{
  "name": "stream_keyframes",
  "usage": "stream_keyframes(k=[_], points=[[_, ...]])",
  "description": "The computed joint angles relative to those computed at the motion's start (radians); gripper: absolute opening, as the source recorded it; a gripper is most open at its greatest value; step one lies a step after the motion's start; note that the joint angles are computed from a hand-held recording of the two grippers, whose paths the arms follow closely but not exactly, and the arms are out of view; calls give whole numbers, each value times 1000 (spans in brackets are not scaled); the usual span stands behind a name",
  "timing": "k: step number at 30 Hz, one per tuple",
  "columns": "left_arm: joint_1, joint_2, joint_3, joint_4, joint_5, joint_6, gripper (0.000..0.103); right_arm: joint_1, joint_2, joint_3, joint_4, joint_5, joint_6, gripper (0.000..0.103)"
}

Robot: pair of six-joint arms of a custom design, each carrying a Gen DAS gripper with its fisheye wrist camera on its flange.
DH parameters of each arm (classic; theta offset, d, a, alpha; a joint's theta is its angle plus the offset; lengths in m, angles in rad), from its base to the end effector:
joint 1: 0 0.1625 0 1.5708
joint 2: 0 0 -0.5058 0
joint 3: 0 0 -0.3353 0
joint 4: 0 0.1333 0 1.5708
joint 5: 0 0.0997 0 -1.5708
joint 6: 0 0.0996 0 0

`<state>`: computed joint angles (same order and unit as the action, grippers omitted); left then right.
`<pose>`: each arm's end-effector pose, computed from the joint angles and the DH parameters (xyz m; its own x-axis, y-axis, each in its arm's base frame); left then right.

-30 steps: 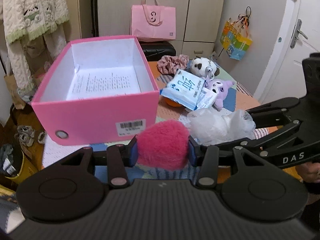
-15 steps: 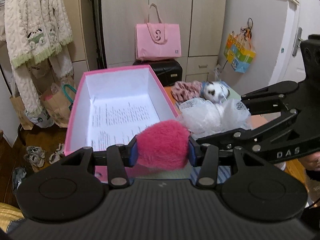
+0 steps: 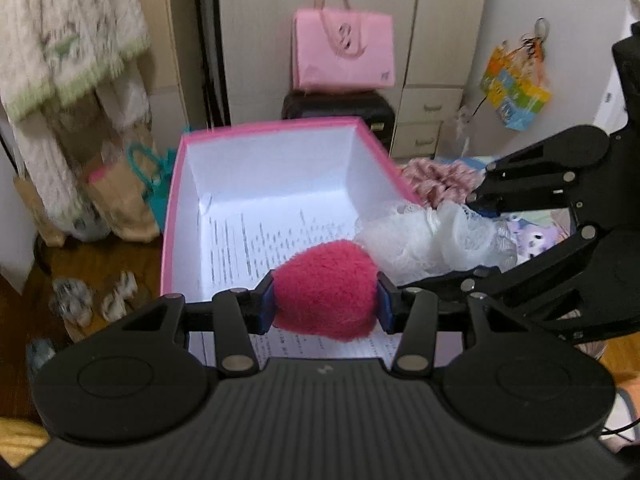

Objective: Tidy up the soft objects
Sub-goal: 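Carry the heart with the left gripper while the right carries the puff over the pink box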

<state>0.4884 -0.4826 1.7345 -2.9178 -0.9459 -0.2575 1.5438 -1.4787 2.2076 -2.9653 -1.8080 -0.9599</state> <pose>-0.4930 -0.4789 0.0079 -0.6393 0.5484 -0.5390 0.7407 0.6274 -0.2401 0.0981 -0.4376 0.4283 -0.5725 -0.5458 0.6119 -0.7805 0.5913 -0.2028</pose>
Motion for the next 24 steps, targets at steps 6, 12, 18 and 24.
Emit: stream_keyframes(k=[6,12,18,24], points=[[58,33,-89,112,-28,-9,47,16,98,-99,71,-102,-64,41],[90,61,-144,163,-20,-26,48,19,160,-112,28,-148,-110,44],[92,72,-151,178,-1,-38,50,10,177,-100,-15,-151,-129,48],[83,69,-136,162,15,-35,55,4,194,-94,-47,-163,-119,58]])
